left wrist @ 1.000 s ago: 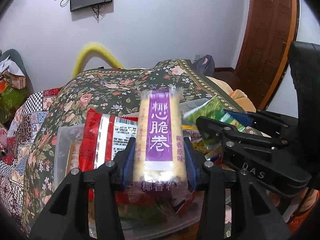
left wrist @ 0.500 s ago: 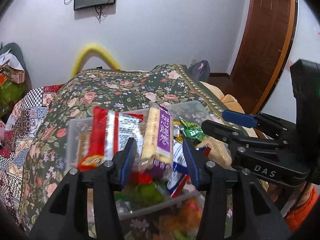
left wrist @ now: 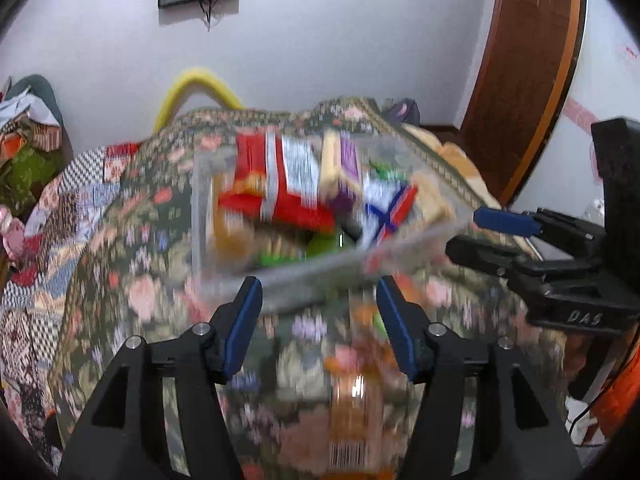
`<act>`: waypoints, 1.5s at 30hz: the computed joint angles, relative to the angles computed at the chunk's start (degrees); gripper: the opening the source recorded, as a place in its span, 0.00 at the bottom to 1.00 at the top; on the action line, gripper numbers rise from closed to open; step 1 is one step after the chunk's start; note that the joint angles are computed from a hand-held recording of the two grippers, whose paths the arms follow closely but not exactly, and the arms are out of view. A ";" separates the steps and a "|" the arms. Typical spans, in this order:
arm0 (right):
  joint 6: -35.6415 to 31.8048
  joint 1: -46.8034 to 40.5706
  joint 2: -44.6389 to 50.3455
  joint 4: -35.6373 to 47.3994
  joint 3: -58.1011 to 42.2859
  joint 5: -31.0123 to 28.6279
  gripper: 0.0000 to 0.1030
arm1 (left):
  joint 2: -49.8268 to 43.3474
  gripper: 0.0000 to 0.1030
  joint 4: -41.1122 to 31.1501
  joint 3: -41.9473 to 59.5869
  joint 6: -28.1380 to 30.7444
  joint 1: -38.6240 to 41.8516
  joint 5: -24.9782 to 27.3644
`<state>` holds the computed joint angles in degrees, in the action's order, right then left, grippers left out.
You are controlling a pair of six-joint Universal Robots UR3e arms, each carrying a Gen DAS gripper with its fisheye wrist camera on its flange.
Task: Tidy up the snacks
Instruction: 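Grasp the clear bag of orange snacks with the right gripper while the left grasps the wafer pack, then place the orange snack bag into the box with the right gripper while the left places the wafer pack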
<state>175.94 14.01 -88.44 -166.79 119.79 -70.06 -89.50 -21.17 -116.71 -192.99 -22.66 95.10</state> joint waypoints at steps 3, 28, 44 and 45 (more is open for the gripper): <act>0.00 0.24 -1.24 0.74 2.33 0.58 0.62 | 2.10 0.58 0.20 -4.66 -1.06 -0.47 -1.21; 4.97 11.03 12.97 -0.27 -6.08 -8.63 0.83 | 2.26 0.33 16.15 -23.91 -3.74 5.96 -4.67; 3.22 7.16 10.32 0.69 -2.67 -2.80 0.52 | 6.05 0.33 11.46 -17.22 -3.74 2.34 -0.80; 2.51 6.75 8.85 0.30 -1.41 -3.07 0.52 | 6.24 0.33 11.11 -16.61 -3.82 2.15 -0.65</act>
